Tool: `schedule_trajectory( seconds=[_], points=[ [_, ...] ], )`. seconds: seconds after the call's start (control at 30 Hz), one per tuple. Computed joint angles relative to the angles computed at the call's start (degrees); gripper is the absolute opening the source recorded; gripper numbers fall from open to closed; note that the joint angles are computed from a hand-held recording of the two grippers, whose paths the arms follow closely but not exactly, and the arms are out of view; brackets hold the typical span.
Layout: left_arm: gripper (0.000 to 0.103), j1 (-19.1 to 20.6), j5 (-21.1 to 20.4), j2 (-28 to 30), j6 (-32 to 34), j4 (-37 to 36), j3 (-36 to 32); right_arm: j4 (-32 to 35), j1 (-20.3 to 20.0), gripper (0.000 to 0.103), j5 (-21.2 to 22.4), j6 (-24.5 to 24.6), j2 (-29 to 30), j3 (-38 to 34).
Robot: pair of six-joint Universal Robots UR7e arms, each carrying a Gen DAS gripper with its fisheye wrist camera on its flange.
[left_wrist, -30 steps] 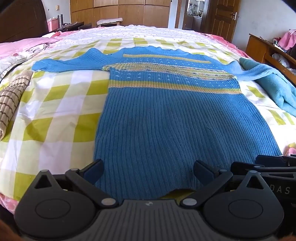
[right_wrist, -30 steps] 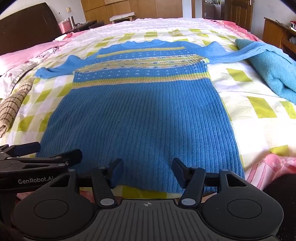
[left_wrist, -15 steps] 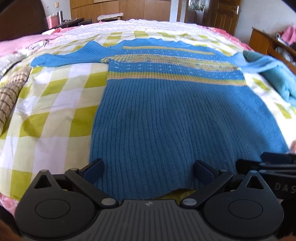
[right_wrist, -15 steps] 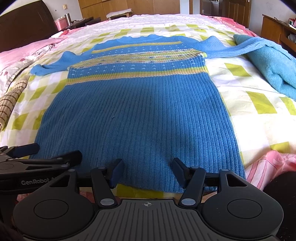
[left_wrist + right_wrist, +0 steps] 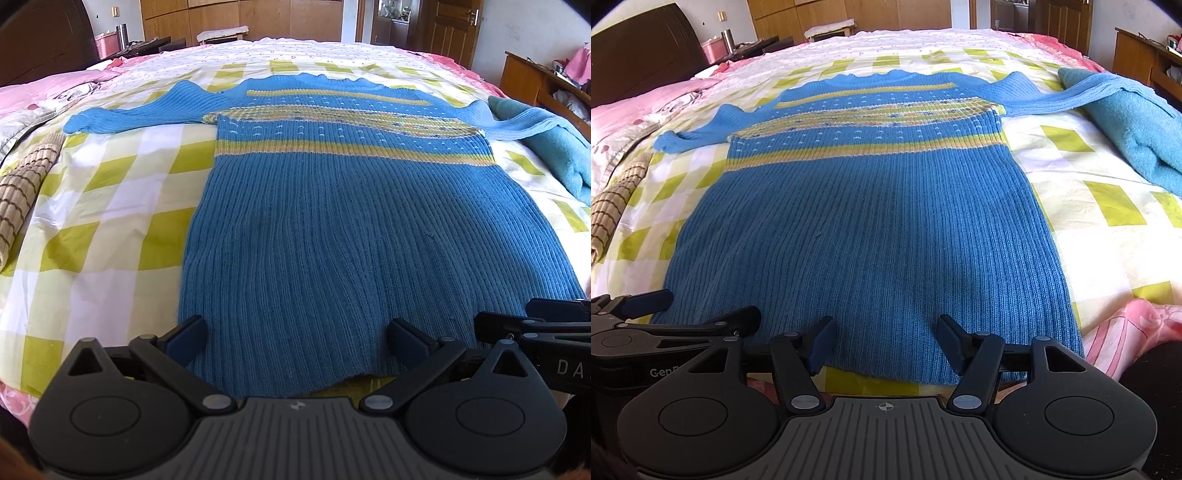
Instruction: Fold small clothes
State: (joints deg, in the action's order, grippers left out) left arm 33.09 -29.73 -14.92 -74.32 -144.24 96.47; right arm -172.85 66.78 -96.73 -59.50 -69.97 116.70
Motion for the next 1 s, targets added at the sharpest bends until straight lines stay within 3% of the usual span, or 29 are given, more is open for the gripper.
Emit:
schedule_trajectory(
  seconds=[1.0],
  points=[
    [0.103,-0.8,0.0,-2.4,-3.3,-1.3,2.2,-1.4,-0.1,0.062,2.0,-2.0,-0.7,1.0]
  ],
)
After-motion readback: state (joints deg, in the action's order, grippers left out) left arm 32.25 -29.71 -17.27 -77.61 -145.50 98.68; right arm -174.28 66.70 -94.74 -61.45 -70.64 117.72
